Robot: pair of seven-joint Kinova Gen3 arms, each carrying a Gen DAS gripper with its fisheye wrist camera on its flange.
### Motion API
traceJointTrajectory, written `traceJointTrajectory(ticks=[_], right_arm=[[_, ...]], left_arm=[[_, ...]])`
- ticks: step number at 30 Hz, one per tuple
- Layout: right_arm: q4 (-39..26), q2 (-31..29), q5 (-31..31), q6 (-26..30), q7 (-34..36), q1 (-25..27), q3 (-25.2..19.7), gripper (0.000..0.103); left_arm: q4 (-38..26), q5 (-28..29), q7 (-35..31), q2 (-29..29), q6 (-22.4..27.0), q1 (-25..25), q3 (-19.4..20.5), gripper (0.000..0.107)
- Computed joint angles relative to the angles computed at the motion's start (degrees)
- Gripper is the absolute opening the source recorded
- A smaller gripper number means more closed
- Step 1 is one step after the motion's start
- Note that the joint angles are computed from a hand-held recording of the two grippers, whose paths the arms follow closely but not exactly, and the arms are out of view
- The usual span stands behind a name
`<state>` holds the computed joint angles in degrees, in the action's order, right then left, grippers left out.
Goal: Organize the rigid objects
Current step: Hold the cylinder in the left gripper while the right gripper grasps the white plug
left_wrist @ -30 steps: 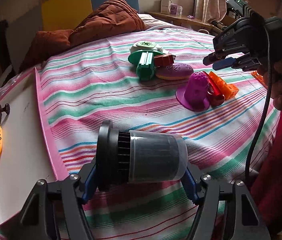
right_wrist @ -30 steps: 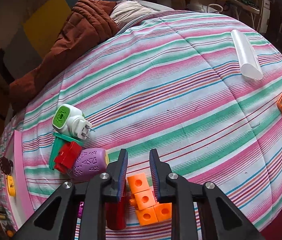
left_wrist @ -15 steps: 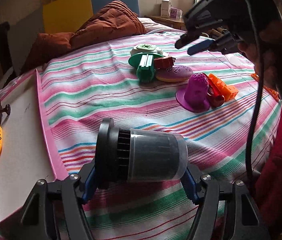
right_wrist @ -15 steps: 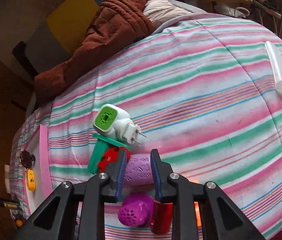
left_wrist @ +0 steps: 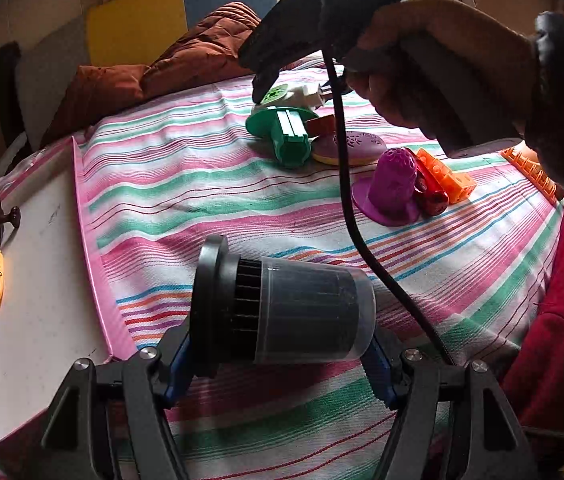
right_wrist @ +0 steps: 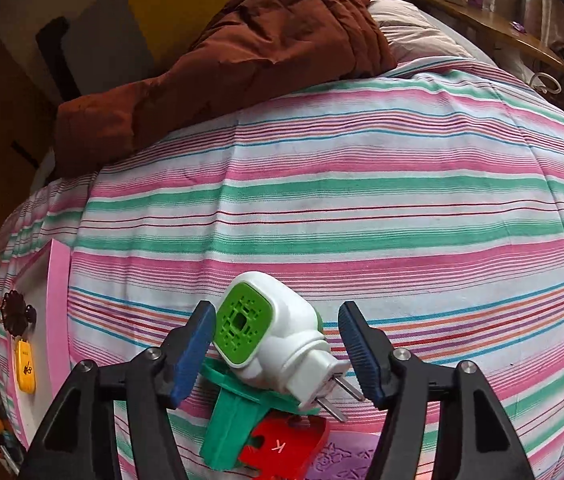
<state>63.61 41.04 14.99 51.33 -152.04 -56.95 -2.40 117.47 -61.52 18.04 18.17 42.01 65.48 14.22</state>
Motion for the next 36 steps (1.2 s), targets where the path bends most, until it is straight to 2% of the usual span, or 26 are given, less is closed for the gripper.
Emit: traceJointTrajectory(ticks=[2, 5, 10, 15, 18, 22, 24, 27, 28, 30, 32, 34, 36], right_arm=[[0.8, 0.0, -0.4, -1.2, 0.7, 1.0, -0.9, 0.065], [5.5, -2.3, -0.7, -5.6, -2.9, 0.9, 0.6, 0.062], [16.7, -7.7, -1.1, -14.7, -10.1, 2.3, 1.4, 0.061], [23.8, -11.7, 3.6, -17.4, -16.6, -0.3, 4.1, 0.069], [23.9, -12.3, 5.3, -15.5, -16.6, 0.5, 2.8, 0.071], [22.6, -12.3, 4.5, -14.5, -10.9, 0.9, 2.1, 0.071], [19.7, -11.5, 4.5, -11.8, -6.2, 2.8, -1.0, 0.071], [13.2, -8.2, 6.8, -4.8, 0.8, 4.6, -6.0, 0.071], [10.9, -6.7, 7.3, -2.5, 3.1, 4.1, -6.1, 0.071], [6.4, -3.7, 6.2, 2.2, 7.8, 1.6, -3.3, 0.070], [2.7, -1.2, 5.4, 6.8, 9.6, 0.4, -1.8, 0.065], [2.1, -1.1, 5.6, 8.7, 7.8, -1.9, 0.9, 0.065], [4.0, -2.0, 7.7, 9.2, 3.7, -3.2, 1.6, 0.065]], left_arm=[[0.0, -0.1, 0.2, 0.0, 0.0, 0.1, 0.0, 0.070], [0.3, -0.4, 0.7, -0.1, -0.2, 0.1, 0.0, 0.070], [0.6, -0.9, 1.3, -0.1, -0.5, 0.0, 0.0, 0.070], [0.6, -0.9, 1.3, -0.2, -0.6, -0.3, 0.1, 0.070], [0.5, -0.6, 1.0, -0.2, -0.5, -0.3, 0.1, 0.070], [0.4, -0.2, 0.7, -0.3, -0.5, -0.4, 0.2, 0.070], [0.3, 0.0, 0.4, -0.2, -0.6, -0.6, 0.1, 0.070], [0.2, 0.1, 0.3, -0.2, -0.7, -0.5, 0.0, 0.070], [0.2, 0.2, 0.1, -0.3, -0.7, -0.6, 0.0, 0.070], [0.1, 0.4, -0.1, -0.3, -0.7, -0.7, 0.0, 0.070], [0.1, 0.4, -0.1, -0.3, -0.7, -0.6, 0.0, 0.070], [0.1, 0.4, -0.1, -0.3, -0.6, -0.5, -0.1, 0.070], [0.1, 0.4, -0.1, -0.4, -0.5, -0.5, -0.1, 0.070]])
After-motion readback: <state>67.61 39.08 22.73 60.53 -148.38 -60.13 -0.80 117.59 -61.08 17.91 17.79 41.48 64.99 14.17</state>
